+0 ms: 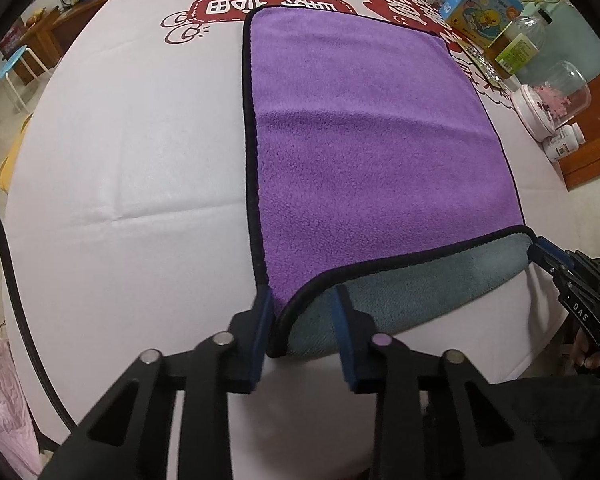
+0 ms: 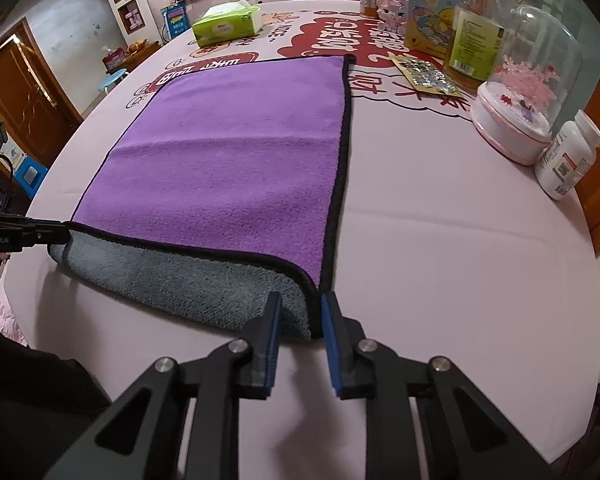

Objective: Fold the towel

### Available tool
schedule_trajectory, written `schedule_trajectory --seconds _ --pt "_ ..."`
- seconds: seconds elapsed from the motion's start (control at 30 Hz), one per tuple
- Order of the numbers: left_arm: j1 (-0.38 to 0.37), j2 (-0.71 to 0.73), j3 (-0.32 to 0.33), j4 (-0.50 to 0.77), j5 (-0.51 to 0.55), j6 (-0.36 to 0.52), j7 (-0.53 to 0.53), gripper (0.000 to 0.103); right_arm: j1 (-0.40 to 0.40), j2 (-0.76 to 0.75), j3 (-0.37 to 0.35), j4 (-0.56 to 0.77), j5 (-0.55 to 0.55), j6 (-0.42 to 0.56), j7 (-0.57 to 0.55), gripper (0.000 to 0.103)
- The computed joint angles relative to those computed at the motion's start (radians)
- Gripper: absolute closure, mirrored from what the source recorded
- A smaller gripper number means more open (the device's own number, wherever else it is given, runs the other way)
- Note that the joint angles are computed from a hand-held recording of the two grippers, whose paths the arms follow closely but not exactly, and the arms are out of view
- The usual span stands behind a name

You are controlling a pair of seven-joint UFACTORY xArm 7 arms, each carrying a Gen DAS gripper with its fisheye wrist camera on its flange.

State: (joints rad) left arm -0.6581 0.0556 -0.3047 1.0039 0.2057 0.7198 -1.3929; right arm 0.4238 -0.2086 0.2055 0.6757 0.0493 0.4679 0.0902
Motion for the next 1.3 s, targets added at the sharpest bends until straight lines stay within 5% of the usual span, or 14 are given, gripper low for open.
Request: schedule_trajectory --seconds 0.4,0.73,1.3 --pt "0.007 -0.022 -0.007 -0.033 -0.046 -0.025 0.044 0.097 -0.007 -0.011 0.005 -0.004 -0.028 0.009 0.034 0.099" --pt "0.009 -0.020 -0.005 -0.015 -0.040 -0.005 0.066 0.099 -0.006 -0.012 0.002 0.008 -0.025 0.023 0.038 0.100" --pt "0.050 -0.038 0.018 0.177 0.080 0.198 0.118 0.099 -0.025 0.037 -0.009 0.178 -0.026 0.003 -0.029 0.100"
